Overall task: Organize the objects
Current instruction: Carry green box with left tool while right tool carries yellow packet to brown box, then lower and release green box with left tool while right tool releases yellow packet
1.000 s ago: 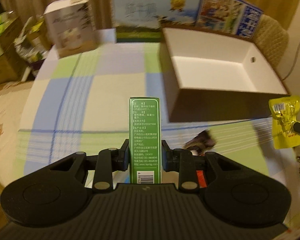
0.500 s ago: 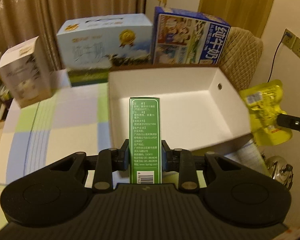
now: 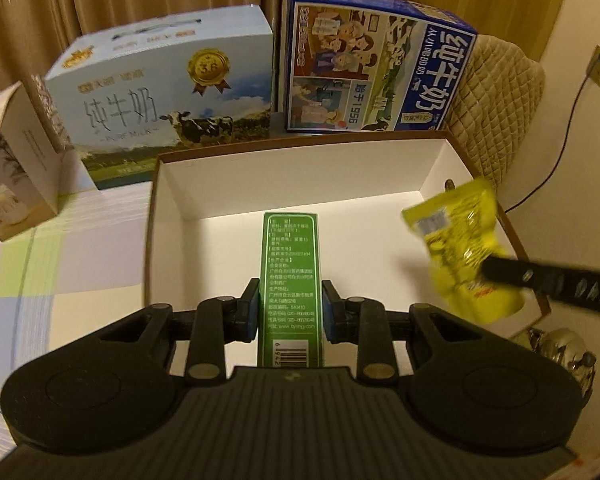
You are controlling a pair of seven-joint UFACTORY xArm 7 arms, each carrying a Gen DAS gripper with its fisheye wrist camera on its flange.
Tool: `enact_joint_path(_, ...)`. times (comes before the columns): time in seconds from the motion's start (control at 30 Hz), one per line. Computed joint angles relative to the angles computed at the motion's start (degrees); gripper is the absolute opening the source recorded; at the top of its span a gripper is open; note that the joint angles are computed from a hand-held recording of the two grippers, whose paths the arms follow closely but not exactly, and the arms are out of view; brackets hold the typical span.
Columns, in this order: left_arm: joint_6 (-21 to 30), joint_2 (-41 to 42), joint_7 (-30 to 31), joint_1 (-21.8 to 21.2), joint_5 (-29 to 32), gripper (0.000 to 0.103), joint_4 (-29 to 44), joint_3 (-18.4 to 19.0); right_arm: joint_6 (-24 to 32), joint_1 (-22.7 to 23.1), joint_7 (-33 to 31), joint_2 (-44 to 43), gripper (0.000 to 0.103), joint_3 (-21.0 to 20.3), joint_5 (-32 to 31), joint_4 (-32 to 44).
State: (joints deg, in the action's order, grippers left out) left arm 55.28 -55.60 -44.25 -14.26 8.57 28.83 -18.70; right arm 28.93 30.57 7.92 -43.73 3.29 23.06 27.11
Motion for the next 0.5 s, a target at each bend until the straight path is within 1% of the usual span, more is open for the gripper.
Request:
enact_joint_path(0.27, -5.6, 7.7, -1.2, 1.8, 1.7, 0.025, 1.0, -0.3, -0.9, 0.2, -2.0, 6.0, 0.0, -1.6, 1.8, 1.3)
enact_joint_path(0.43, -8.3, 11.7, -1.4, 1.2, 1.8, 0.026, 1.6, 0.7, -0.7, -0.9, -2.9, 7.7, 0.0, -1.9, 2.7, 2.1)
enact_joint_path(0.5, -8.9, 12.5, -1.7, 1.2, 1.9, 0.036, 1.8, 0.8, -0.6, -1.2, -3.3, 8.3, 0.0, -2.0, 3.0, 2.4)
